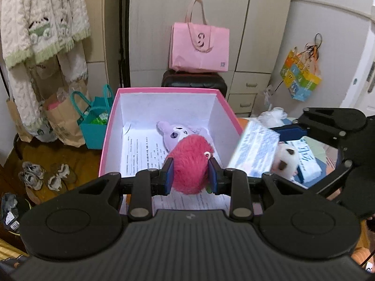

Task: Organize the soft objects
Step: 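Carry the pompom and white packet over the pink box and open both tools, then withdraw both tools from the box toward the panda plush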

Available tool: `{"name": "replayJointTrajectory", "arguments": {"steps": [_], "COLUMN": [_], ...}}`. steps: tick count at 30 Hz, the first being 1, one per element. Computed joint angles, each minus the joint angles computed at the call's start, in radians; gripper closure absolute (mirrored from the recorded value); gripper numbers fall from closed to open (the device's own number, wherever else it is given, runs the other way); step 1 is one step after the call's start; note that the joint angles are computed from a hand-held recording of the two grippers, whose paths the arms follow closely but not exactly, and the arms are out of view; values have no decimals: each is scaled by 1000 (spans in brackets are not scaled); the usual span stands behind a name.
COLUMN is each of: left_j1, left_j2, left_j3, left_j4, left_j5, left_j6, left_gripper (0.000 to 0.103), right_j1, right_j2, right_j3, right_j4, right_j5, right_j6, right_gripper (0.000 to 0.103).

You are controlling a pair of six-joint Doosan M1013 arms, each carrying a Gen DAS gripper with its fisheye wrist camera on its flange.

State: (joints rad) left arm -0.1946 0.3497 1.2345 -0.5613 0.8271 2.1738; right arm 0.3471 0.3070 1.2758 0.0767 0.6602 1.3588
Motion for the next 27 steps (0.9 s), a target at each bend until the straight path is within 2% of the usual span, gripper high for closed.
{"name": "replayJointTrajectory", "arguments": {"steps": [4, 6, 8, 10, 17, 19, 22, 25, 27], "left_j1": [-9, -8, -13, -29, -46, -47, -46, -53, -54], "left_j2": [49, 89, 114, 127, 200, 212, 216, 206, 194], "left_j3": [-60, -115, -148, -162, -274, -293, -303, -290, -274], "left_j4": [60, 80, 115, 189, 250, 247, 228, 257, 271], "left_j5": [46, 108, 131, 113, 239, 268, 293, 265, 235], "left_j6": [-71, -123, -155, -180, -223, -229, -226, -241, -243], "left_gripper": [74, 74, 74, 74, 74, 74, 72, 67, 58], "right_j1": [-2, -10, -17, -20, -13, -14, -11, -7, -5], "right_j2": [63, 93, 117, 145, 217, 227, 223, 209, 196], "right_j3": [-78, -123, -158, -200, -306, -319, -310, -287, -270], "right_j4": [-31, -7, 23, 26, -36, -40, -52, -60, -73], "right_j5": [88, 148, 199, 256, 408, 425, 409, 374, 348], "right_j6": [-97, -150, -191, -196, -192, -197, -201, -200, -180], "right_gripper": [22, 22, 22, 22, 22, 21, 20, 18, 17]}}
